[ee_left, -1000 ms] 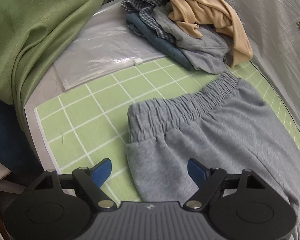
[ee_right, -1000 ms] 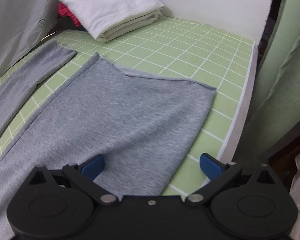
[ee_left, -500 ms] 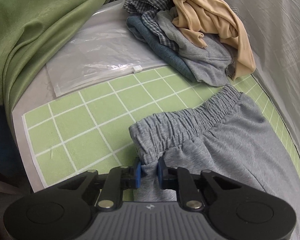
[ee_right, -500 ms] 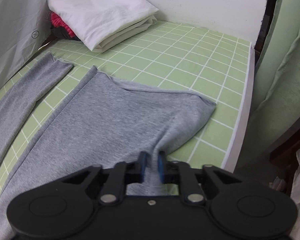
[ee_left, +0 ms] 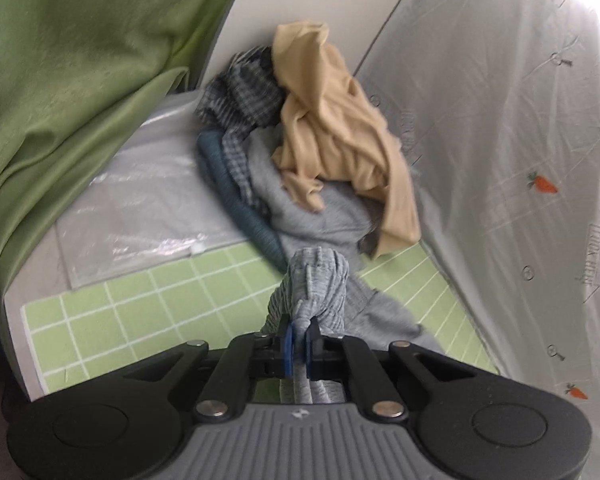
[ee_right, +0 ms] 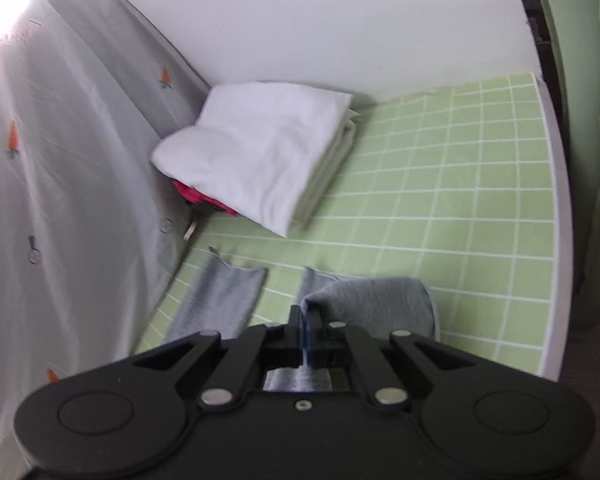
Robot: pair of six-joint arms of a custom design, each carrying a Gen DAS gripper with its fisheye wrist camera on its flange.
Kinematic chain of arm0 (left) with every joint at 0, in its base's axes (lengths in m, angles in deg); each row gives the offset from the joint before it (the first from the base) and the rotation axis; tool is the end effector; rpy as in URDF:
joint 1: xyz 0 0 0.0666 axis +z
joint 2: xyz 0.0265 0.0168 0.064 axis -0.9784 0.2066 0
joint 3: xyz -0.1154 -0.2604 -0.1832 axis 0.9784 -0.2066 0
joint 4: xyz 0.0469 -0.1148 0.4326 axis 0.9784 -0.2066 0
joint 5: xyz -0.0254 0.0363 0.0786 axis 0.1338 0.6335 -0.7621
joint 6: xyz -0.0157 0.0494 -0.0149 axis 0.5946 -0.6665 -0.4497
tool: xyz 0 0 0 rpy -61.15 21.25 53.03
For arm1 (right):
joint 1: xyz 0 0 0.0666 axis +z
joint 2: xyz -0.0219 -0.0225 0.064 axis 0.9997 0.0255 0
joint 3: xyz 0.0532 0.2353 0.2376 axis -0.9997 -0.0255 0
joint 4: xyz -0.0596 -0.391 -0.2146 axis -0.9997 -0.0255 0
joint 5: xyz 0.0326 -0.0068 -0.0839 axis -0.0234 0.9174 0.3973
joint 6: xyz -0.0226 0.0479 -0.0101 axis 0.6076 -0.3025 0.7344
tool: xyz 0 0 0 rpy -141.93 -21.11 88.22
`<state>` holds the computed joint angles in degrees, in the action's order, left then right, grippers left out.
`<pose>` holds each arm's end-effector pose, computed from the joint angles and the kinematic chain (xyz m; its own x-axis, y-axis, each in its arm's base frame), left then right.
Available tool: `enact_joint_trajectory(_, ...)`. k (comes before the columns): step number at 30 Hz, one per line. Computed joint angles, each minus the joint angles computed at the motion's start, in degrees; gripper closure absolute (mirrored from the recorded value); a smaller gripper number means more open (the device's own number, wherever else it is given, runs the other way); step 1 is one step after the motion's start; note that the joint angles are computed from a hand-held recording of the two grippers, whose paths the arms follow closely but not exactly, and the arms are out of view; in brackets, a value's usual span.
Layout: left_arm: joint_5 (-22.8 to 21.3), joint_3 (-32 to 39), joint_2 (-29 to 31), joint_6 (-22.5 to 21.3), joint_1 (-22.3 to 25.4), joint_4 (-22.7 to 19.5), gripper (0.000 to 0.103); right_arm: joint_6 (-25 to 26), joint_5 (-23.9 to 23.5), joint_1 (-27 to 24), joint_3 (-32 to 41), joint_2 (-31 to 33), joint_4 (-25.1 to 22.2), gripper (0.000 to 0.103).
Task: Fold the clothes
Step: 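Grasp and lift the waistband with the left gripper while the right gripper lifts the leg edge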
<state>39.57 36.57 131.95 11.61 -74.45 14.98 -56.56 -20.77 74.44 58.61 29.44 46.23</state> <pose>0.5943 0.0410 0.4514 -0.3369 -0.7404 -0.5817 -0.5665 0.6528 -0.5029 0.4483 -0.1232 0.3881 0.0917 0.8379 -0.5381 0.7395 0.3046 0.6004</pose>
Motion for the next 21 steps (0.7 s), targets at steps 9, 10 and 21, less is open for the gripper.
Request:
enact_joint_trajectory(9,-1.07,4.71,4.29,4.07,-0.17,-0.02,0.098,5.26,-1.36,-0.07,7.24,6.73,2.66,0.102)
enact_joint_trajectory(10,-1.29,5.48,5.05,4.49,-0.3,-0.14,0.098,5.59,-1.04,-0.01,8.07,7.61,2.95,0.101)
enact_joint_trajectory(21,-3.54,29.1,24.19,7.06,-1.49,-7.54,0.098,9.85,0.04,0.12,34.94,32.51,-5.45,0.102)
